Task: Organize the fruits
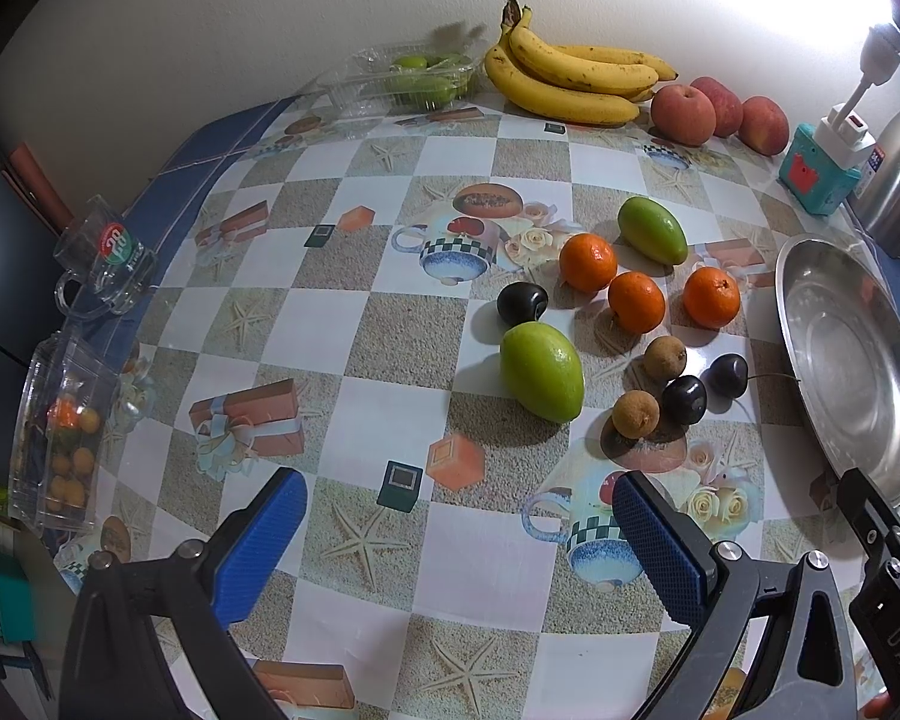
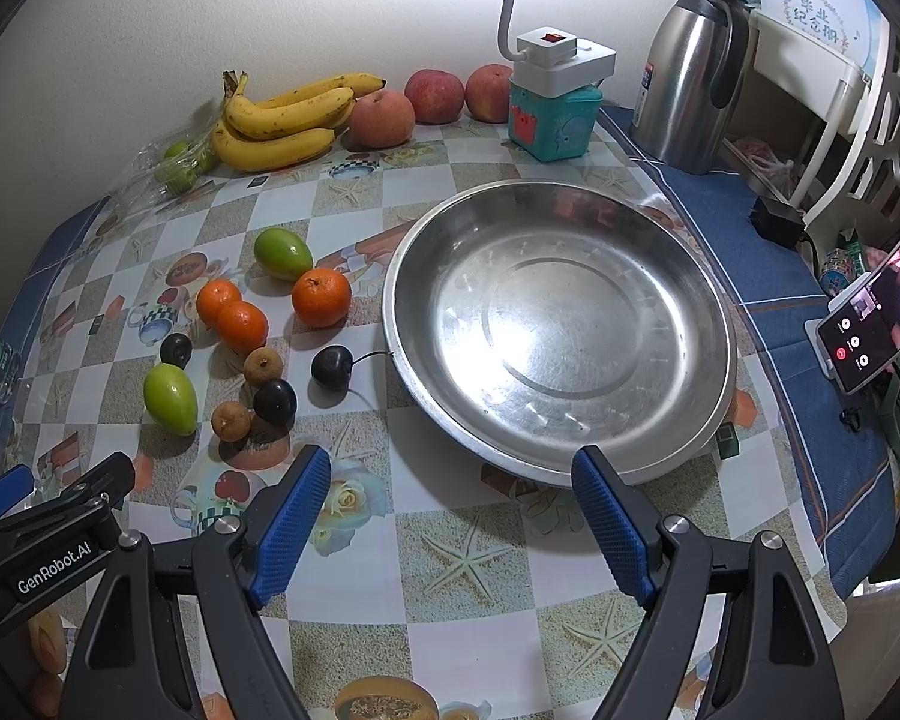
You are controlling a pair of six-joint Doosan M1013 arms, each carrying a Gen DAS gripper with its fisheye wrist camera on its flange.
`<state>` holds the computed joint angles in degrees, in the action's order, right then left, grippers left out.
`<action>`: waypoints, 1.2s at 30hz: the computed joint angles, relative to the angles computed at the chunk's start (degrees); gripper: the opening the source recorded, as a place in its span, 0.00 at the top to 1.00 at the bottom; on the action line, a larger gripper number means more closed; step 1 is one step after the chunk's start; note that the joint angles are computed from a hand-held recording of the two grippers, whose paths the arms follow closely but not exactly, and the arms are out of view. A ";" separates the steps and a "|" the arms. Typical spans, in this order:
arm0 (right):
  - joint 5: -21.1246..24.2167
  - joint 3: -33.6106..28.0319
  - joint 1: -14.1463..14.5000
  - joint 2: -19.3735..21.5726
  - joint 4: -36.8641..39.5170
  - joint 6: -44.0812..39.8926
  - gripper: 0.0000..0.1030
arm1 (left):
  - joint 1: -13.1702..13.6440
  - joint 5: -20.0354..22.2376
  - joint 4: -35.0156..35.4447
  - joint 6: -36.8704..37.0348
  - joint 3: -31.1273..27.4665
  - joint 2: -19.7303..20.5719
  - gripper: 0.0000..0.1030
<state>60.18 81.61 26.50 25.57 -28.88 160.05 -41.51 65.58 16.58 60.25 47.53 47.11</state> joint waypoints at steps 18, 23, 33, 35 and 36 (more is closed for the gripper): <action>0.14 -0.20 0.11 0.14 0.38 -0.14 0.19 | 0.07 1.03 -0.54 0.55 -0.95 0.40 0.00; 0.14 -0.21 0.11 0.12 0.43 -0.18 0.19 | 0.08 1.02 -0.54 0.55 -0.99 0.42 0.00; 0.20 -0.27 0.07 0.10 0.52 -0.23 0.19 | 0.10 1.06 -0.58 0.60 -1.04 0.44 0.00; 0.24 -0.29 0.13 0.10 0.54 -0.20 0.19 | 0.08 1.07 -0.60 0.58 -0.98 0.39 0.00; 0.19 -0.26 0.07 0.08 0.53 -0.22 0.19 | 0.10 1.07 -0.58 0.58 -1.04 0.44 0.00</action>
<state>60.37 81.35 26.57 25.65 -28.35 159.83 -41.41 66.65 15.99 60.83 46.49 47.55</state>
